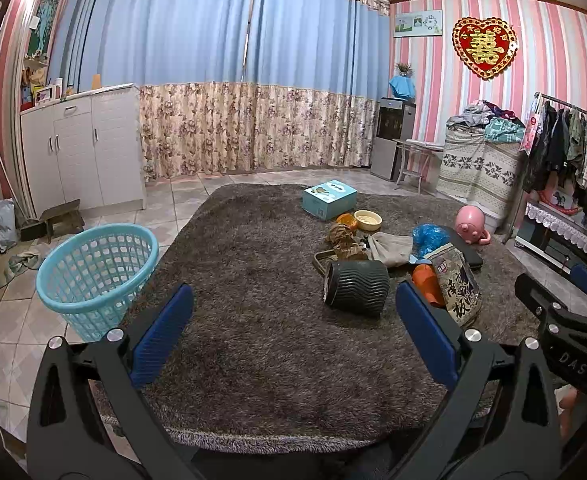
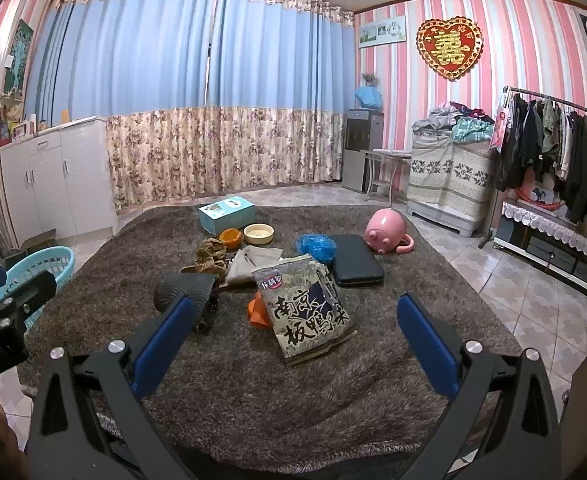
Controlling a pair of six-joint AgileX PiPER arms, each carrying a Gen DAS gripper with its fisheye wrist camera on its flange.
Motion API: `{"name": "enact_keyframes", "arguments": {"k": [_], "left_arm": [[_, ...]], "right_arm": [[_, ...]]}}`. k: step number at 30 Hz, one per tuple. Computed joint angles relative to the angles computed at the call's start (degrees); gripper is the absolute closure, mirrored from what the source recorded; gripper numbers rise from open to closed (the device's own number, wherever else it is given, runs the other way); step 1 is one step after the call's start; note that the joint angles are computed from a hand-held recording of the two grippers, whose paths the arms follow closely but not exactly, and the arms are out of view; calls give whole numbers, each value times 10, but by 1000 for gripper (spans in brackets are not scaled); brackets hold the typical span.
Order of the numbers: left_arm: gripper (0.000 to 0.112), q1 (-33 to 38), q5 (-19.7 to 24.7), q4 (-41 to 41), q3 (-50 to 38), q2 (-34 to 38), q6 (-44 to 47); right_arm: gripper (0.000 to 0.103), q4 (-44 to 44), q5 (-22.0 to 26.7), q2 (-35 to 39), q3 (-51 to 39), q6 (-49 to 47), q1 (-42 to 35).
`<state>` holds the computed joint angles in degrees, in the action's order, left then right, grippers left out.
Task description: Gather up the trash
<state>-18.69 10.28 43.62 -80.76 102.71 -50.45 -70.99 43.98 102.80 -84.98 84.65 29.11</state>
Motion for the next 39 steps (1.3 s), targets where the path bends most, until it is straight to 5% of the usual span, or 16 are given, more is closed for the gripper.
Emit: {"name": "enact_keyframes", "arguments": {"k": [15, 39], "left_arm": [[14, -5, -1, 10, -1, 4, -7], [14, 7, 10, -216, -51, 57, 233]], "right_arm": [[4, -3, 1, 0, 3, 4, -1], [4, 19, -13, 25, 2, -5, -34]]}}
